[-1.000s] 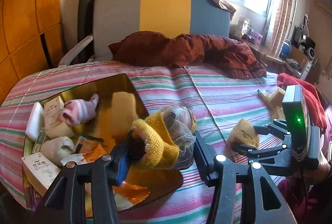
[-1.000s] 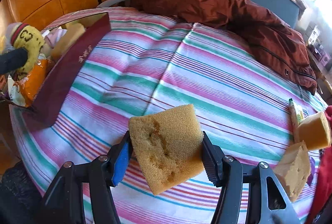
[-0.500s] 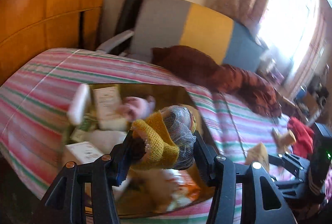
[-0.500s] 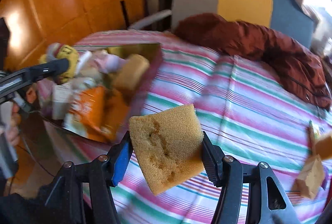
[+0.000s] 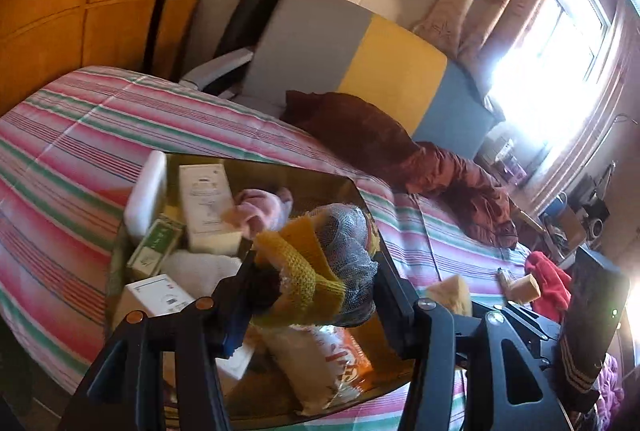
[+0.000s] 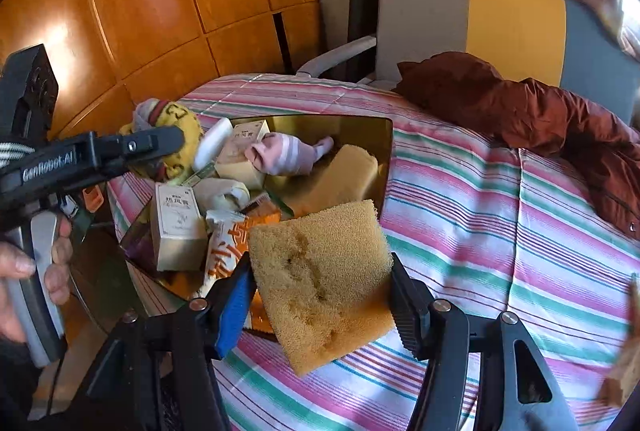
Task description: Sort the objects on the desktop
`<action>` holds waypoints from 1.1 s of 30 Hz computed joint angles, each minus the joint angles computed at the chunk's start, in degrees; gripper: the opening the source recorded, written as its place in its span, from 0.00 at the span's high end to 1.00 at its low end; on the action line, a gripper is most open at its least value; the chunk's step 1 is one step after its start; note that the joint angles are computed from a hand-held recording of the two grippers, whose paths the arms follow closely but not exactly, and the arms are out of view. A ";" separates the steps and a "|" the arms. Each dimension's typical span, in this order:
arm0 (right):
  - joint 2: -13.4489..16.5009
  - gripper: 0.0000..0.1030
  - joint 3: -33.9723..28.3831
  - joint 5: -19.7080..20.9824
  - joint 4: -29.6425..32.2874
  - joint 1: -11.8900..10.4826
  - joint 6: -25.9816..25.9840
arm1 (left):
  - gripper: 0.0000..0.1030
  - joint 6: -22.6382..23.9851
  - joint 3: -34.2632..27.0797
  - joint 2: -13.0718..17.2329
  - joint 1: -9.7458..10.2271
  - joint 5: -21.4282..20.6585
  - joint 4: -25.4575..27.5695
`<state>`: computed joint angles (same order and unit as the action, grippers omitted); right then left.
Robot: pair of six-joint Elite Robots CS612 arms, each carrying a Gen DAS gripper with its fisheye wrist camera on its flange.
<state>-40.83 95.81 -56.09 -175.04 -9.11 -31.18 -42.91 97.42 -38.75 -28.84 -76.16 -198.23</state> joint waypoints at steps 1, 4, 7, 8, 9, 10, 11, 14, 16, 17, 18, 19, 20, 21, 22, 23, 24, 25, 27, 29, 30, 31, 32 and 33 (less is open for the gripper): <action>0.14 0.37 -0.38 0.06 0.42 0.05 0.33 | 0.45 -0.28 -0.49 0.19 0.09 -0.20 0.26; 0.66 0.31 -1.31 0.22 0.43 0.38 1.84 | 0.39 0.16 -1.99 0.91 0.28 -0.06 2.29; 0.95 0.22 -1.60 0.34 0.77 0.64 2.11 | 0.39 -0.29 -2.98 1.47 0.36 0.20 5.72; 0.99 0.21 -1.61 0.27 1.17 0.74 1.82 | 0.39 -1.03 -3.05 1.53 0.34 0.41 6.83; 1.00 0.21 -1.55 0.07 1.39 0.81 1.60 | 0.39 -1.60 -2.93 1.58 0.33 0.43 7.12; 1.01 0.21 -1.43 -0.23 1.49 0.86 1.43 | 0.39 -1.89 -2.79 1.67 0.37 -0.02 6.90; 1.03 0.21 -1.33 -0.45 1.64 0.86 1.36 | 0.39 -2.20 -2.58 1.71 0.37 -0.19 6.66; 1.09 0.20 -1.13 -0.62 2.96 0.64 1.71 | 0.39 -2.41 -1.71 1.53 0.03 0.76 6.44; 1.10 0.19 -0.99 -0.66 3.70 0.46 2.28 | 0.39 -2.27 -1.20 1.41 -0.09 0.67 5.95; 1.10 0.18 -0.90 -0.58 3.79 0.35 2.59 | 0.39 -2.17 -1.03 1.39 -0.18 0.52 5.78; 1.08 0.18 -0.71 -0.52 3.87 0.19 2.90 | 0.39 -2.04 -0.87 1.36 -0.28 0.47 5.64; 1.07 0.17 -0.58 -0.65 3.87 0.10 3.06 | 0.39 -1.85 -0.72 1.32 -0.35 0.39 5.50; 0.98 0.17 -0.37 -1.02 3.65 0.03 3.27 | 0.39 -1.55 -0.61 1.32 -0.47 0.25 5.24; 0.94 0.16 -0.24 -1.30 3.43 -0.03 3.35 | 0.39 -1.25 -0.56 1.32 -0.57 0.11 5.04; 0.88 0.16 -0.03 -1.57 3.06 -0.12 3.48 | 0.39 -0.93 -0.59 1.30 -0.68 -0.01 4.94; 0.77 0.15 0.26 -1.79 2.58 -0.28 3.76 | 0.39 -0.64 -0.60 1.25 -0.75 -0.09 4.86; 0.70 0.15 0.43 -1.85 2.20 -0.42 4.17 | 0.39 -0.31 -0.61 1.22 -0.84 -0.10 4.73; 0.64 0.14 0.54 -1.81 1.98 -0.58 4.49 | 0.39 0.14 -0.64 1.18 -0.97 -0.14 4.53; 0.52 0.13 0.76 -1.78 1.59 -0.96 5.39 | 0.39 0.82 -0.83 1.12 -1.17 -0.13 4.51; 0.47 0.13 0.89 -1.99 1.15 -1.25 6.22 | 0.39 1.60 -0.93 1.07 -1.41 -0.21 4.40; 0.44 0.13 0.97 -2.16 0.96 -1.45 6.54 | 0.39 1.90 -0.99 1.06 -1.47 -0.41 4.42; 0.41 0.13 1.08 -2.35 0.69 -1.65 6.89 | 0.39 2.18 -1.10 1.07 -1.56 -0.61 4.53; 0.40 0.13 1.13 -2.54 0.50 -1.82 7.24 | 0.39 2.36 -1.21 1.09 -1.61 -0.75 4.65; 0.36 0.13 1.20 -2.73 0.40 -2.06 7.52 | 0.39 2.63 -1.35 1.10 -1.67 -0.95 4.91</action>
